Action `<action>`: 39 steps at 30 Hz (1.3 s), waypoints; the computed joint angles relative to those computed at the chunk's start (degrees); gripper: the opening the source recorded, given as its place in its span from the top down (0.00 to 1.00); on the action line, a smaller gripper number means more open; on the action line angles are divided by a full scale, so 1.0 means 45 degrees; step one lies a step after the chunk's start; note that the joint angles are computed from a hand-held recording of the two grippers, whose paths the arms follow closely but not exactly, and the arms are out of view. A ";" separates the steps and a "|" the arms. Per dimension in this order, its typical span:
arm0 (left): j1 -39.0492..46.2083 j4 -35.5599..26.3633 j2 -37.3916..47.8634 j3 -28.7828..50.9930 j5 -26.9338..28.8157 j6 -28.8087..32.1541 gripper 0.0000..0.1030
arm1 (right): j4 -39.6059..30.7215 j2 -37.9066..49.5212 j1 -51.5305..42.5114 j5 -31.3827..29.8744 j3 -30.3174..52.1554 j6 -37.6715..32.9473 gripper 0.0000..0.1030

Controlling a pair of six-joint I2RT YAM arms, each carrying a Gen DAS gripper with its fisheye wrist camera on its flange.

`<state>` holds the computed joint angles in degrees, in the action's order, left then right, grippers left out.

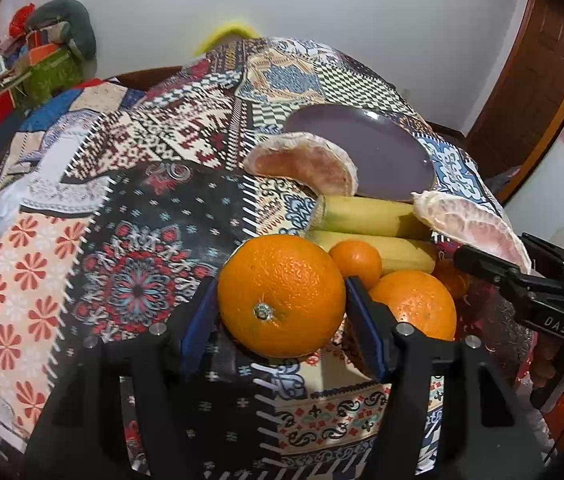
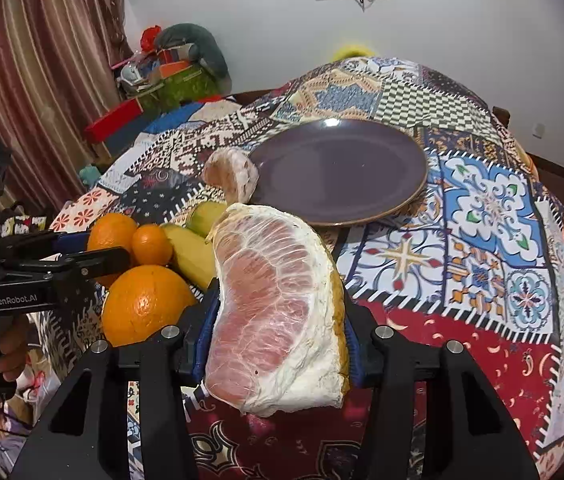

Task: Organize fruits
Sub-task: 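Carry the pomelo segment onto the plate with the right tool while the left tool sets the orange there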

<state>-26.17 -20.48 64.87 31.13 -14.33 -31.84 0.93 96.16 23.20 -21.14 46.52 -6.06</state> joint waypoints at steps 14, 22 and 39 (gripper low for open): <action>0.0238 -0.0830 -0.0605 0.0760 -0.0577 0.0309 0.39 | -0.0069 -0.0507 -0.0020 0.0040 -0.0004 0.0310 0.54; 0.0644 -0.0185 0.0392 0.2176 -0.0395 0.1068 0.39 | -0.0013 -0.0790 -0.0129 0.0110 0.0867 0.0538 0.54; 0.1665 0.1485 0.3920 0.5018 0.0342 0.2474 0.39 | 0.0513 0.0842 -0.0419 0.1181 0.3117 0.0702 0.54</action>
